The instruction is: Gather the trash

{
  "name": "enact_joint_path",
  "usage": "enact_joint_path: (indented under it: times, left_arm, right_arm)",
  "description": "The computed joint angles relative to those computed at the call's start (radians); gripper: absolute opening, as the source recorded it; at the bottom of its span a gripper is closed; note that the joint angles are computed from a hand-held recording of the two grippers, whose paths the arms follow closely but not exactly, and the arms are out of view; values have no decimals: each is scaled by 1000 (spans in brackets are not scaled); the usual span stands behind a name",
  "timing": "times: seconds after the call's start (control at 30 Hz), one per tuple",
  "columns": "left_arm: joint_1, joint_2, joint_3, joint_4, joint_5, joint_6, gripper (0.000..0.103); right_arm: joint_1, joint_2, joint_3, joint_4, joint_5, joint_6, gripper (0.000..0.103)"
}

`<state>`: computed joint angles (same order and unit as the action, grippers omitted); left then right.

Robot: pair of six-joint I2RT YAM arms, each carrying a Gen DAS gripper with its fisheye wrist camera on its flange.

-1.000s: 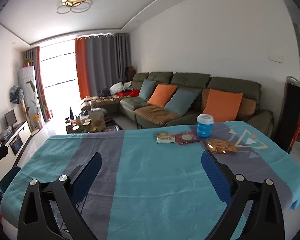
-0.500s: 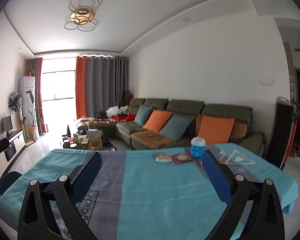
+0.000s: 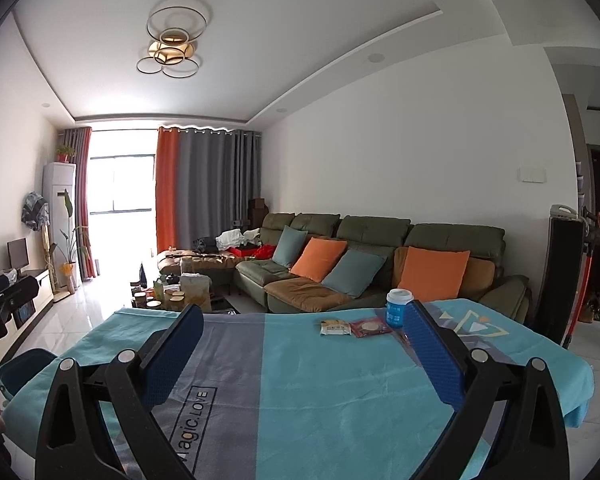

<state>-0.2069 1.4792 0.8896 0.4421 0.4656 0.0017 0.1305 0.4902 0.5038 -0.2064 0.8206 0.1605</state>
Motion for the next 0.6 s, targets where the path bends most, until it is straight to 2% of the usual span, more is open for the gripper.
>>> enact_joint_path:
  times: [0.2, 0.6]
  left_arm:
    - [4, -40, -41, 40, -7, -3, 98]
    - [5, -37, -46, 40, 7, 5, 98]
  right_arm:
    - [-30, -5, -9, -10, -34, 26, 96]
    - [2, 10, -12, -9, -7, 42, 96]
